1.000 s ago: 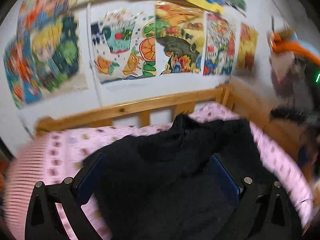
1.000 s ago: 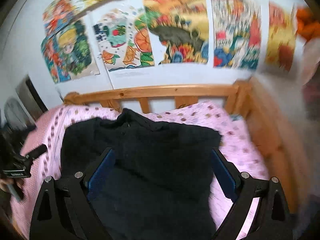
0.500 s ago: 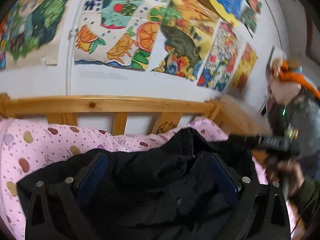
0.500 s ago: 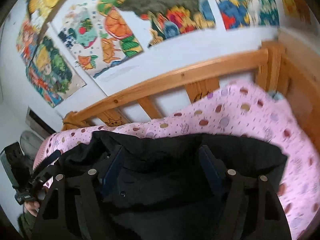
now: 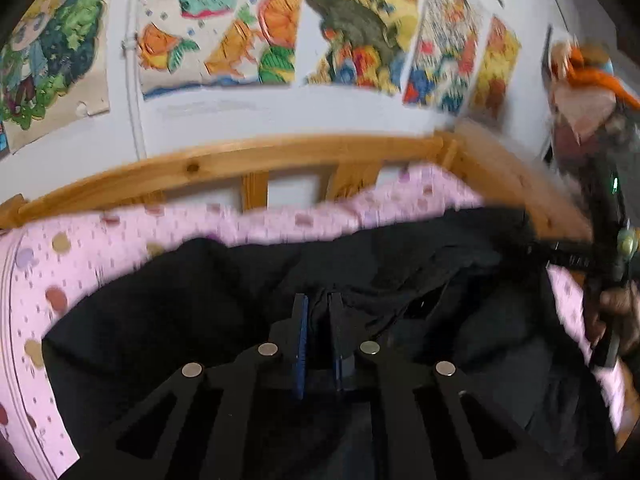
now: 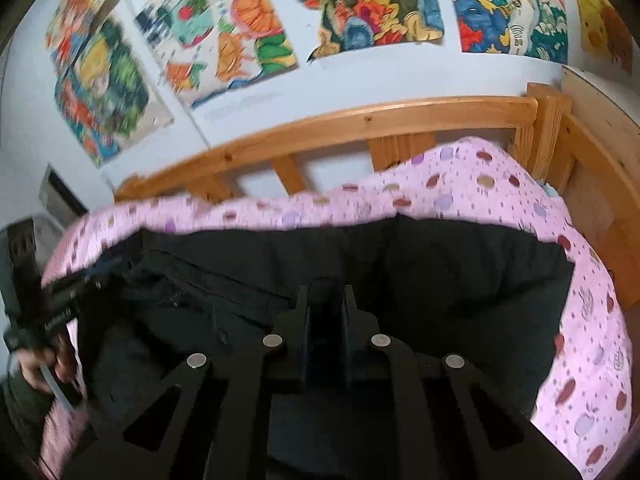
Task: Fold large clothes
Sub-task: 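Grasp the jacket hem with both grippers and lift it toward the collar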
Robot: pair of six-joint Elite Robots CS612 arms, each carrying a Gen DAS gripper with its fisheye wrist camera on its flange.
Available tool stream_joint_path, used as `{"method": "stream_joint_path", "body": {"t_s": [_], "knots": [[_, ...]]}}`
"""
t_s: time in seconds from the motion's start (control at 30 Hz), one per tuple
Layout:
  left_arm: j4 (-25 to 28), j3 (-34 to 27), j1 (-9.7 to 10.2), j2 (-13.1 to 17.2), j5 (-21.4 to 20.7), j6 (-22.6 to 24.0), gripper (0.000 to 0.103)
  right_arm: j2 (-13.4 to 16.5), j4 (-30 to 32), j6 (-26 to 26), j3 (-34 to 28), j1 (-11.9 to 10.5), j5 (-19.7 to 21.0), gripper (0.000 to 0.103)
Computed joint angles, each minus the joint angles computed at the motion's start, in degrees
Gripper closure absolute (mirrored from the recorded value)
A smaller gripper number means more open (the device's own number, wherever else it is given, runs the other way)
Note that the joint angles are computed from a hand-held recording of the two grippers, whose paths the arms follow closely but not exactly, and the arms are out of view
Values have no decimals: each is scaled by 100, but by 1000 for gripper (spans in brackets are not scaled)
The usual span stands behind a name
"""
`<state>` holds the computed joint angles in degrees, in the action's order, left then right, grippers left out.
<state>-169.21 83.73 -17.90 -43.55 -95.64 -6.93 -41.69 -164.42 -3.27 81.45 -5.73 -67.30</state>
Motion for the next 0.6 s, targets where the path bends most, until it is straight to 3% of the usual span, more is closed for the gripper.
{"method": "stream_joint_path", "body": {"t_s": [0.17,0.37,0.47,0.6], "knots": [[549,39,-140,40,412,343,93,92,148,-50,26,10,-116,92],[874,-147,-207,251,668,362,93,359,303,-89,-191,93,-365,92],[741,-122,-239,324,751,302,93,457,377,-124,-280,130,-469,92],[208,73,-192,259,522,230,92,437,149,-22,-174,54,-153,91]]}}
